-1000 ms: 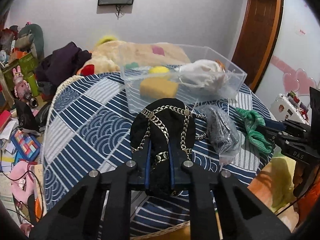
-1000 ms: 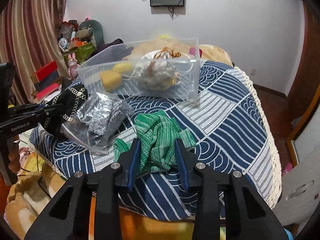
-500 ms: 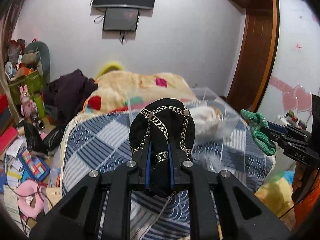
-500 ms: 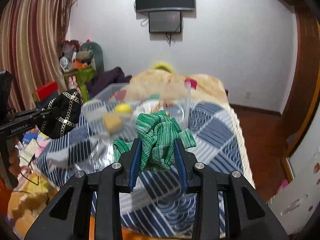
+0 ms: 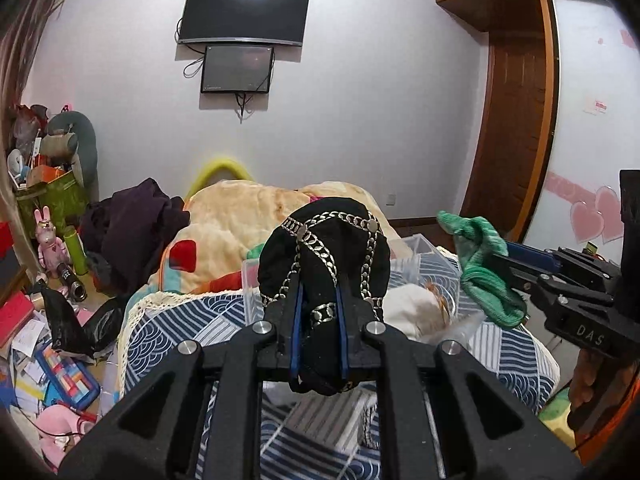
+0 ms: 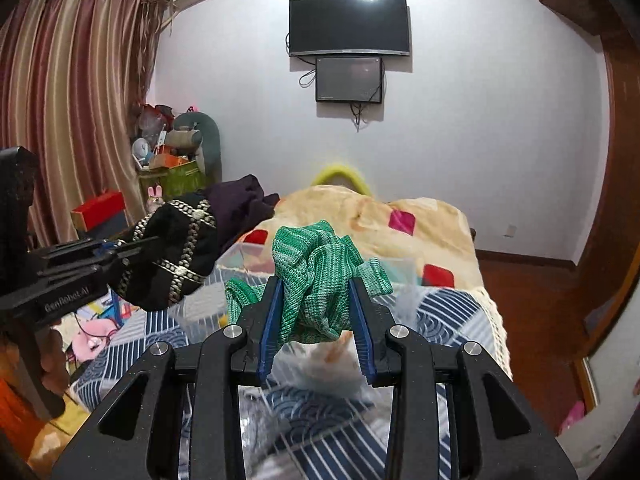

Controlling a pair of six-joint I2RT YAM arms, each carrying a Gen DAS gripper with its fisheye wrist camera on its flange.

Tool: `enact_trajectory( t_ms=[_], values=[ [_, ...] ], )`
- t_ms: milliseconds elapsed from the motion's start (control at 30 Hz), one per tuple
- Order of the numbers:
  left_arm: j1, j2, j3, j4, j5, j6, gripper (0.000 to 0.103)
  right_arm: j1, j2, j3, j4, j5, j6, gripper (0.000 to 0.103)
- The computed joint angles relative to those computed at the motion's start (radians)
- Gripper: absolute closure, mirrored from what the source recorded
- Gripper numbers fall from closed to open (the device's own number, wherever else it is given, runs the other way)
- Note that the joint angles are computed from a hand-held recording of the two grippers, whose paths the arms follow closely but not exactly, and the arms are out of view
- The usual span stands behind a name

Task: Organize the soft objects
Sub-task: 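Carry cap and green cloth over the box while both tools release them inside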

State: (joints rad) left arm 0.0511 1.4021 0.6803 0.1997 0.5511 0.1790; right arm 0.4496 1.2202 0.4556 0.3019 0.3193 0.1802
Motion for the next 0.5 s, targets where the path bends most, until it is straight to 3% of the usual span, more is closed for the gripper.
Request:
enact_trajectory(
  t_ms=[500],
  values=[
    [-0.116,0.325,0.199,-0.014,-0.129,-0.008,0.089,-0.043,0.369,0.2,-0.018,-0.093,-0.018,0.073]
  ],
)
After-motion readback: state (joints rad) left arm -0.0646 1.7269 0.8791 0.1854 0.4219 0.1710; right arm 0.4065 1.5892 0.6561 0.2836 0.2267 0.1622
